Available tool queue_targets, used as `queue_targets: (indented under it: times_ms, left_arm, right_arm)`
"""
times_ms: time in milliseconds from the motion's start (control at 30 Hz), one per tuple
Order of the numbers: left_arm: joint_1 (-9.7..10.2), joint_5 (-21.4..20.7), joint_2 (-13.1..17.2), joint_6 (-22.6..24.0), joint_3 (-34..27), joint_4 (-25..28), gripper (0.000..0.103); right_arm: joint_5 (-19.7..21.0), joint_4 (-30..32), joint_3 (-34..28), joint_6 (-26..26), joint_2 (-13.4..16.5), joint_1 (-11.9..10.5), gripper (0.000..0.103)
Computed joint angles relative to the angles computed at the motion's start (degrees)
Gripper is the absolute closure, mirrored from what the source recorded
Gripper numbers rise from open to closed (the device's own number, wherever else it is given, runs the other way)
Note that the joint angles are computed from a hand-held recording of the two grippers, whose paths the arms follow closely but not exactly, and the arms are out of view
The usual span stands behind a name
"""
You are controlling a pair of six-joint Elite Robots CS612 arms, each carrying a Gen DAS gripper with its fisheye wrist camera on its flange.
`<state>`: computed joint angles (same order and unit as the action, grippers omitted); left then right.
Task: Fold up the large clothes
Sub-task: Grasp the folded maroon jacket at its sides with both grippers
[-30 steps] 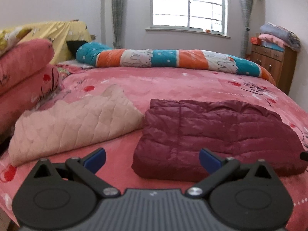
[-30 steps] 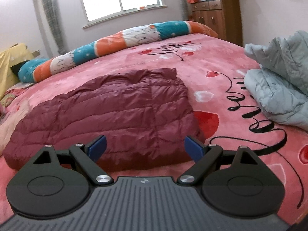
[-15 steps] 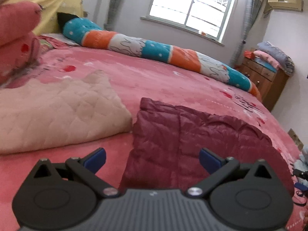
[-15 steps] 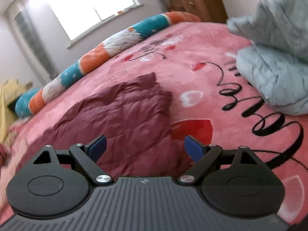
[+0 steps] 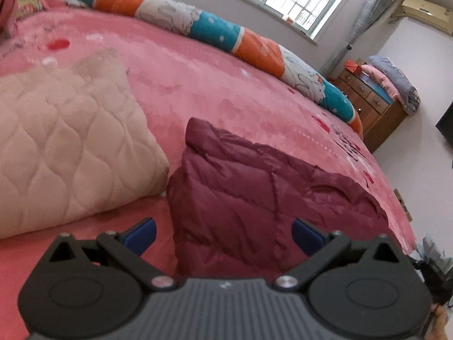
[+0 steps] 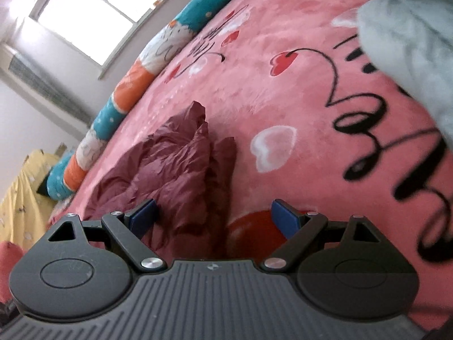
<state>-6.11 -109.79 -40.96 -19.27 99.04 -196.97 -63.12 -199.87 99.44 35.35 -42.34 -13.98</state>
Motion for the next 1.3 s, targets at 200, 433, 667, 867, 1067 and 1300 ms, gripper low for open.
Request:
queue_targets:
  times_ms: [200,433,667,867,1067,1300]
  left_arm:
    - [0.88,-5.2,2.7,-0.5,-4.2,3.3,0.003]
    - [0.85,-9.6,5.2,0.8,-7.9,6.7,0.003]
    - [0.50,-11.4,6.6,2.6,-11.0,11.8,0.001]
    - [0.08,-12.6,7.0,3.6,-12.8,16.2,0.001]
    - [-0.74,-10.9,6.4,2.6,-11.3,13.3,0.002]
    - [-2.48,-5.3,4.8,2.4,-7.6,7.3,0.026]
  right_arm:
    - [7.1,1.5,-2.5,-2.7,1.5,-0.5,0.000]
    - [18.4,4.7,-5.6,-4.6,3.1,-1.7,0.000]
    - [27.1,8.6,-8.9,-6.3,5.1,-2.1,0.000]
    - [29.8,8.3,-10.5,-3.9,6.0,-2.0,0.000]
    - [24.9,9.2,-8.8,-5.0,4.1,-1.1,0.000]
    - [15.5,9.4,-6.4,-10.2,0.9,1.0,0.025]
